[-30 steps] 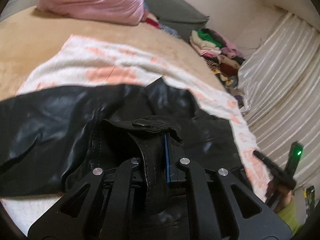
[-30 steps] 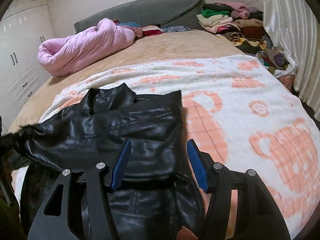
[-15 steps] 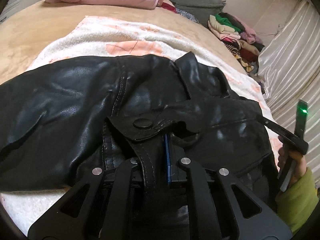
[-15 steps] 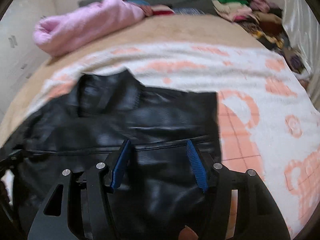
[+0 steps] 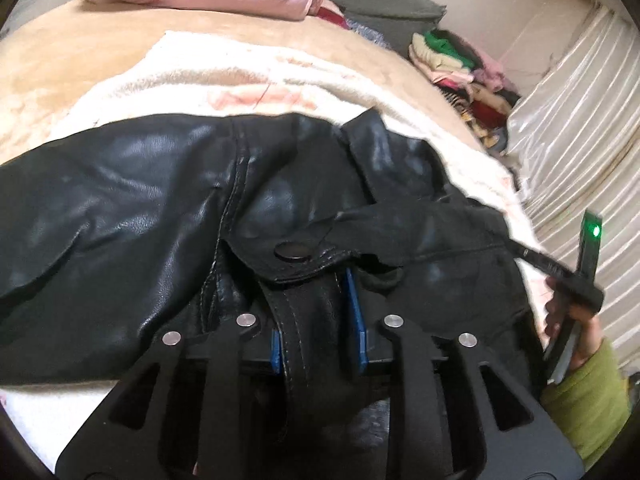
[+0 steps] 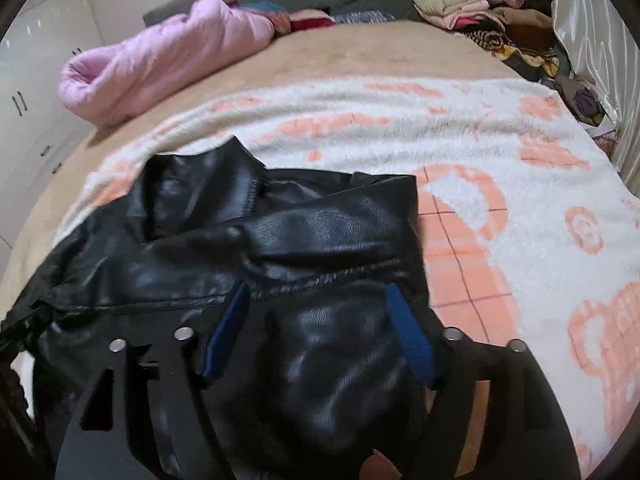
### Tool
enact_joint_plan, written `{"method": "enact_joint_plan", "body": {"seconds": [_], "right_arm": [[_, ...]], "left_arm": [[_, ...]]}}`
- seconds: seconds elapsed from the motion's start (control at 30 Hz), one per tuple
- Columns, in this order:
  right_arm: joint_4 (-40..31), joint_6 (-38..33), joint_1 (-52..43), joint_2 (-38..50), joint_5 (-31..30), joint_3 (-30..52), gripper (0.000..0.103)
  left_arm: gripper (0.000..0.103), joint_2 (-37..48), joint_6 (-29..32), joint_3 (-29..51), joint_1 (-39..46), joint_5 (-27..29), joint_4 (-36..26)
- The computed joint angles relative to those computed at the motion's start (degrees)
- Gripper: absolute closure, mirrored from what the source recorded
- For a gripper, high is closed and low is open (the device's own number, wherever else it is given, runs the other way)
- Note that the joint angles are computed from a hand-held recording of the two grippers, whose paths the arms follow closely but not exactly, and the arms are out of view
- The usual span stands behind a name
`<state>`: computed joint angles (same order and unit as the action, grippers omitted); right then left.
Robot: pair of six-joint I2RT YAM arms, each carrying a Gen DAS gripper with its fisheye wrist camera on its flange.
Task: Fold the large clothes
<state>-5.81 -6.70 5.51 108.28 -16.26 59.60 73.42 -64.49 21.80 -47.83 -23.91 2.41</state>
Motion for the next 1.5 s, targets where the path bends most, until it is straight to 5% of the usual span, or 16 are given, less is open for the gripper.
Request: {"method": "enact_joint_plan", "body": {"seconds": [0.37,0.57,0.77,0.97,1.17,1.5], "right_arm": [[2.35,-4.11,-1.01,-16.48,-3.21,-14.79,0.023],[3.06,-5.01,0.22,-21.16,-4.89,-19.58,0.024],[3.17,-6.23,3.47,-18.70,0.20,-20.66,0.024],[4.88,-4.69,2.85,-9.73,3.28,-19.04,0.026],[4.39,-3.21,2.87,-11.55,2.93,-19.25,0.026],[0.08,-3.05,2.49,-23.08,-2.47,-23.31,0.014]], "left_arm": [[0.068,-5.07,-7.65,11.17,-11.63,-14.42,-25.78],[0.068,2.31,-7.95,14.96,-14.10,-11.64,-24.27],[0.068,11.96,-10.04,13.80,-11.69,-5.40,-18.84],[0.068,13.97,-10.25,11.26,-11.23,-5.04,-14.77],[0.068,13.27,-11.25,10.83,-12.09,-6.33,-14.65],[0.038,8.86,-16.88,15.09,-18.12,-11.31,-25.61]]}}
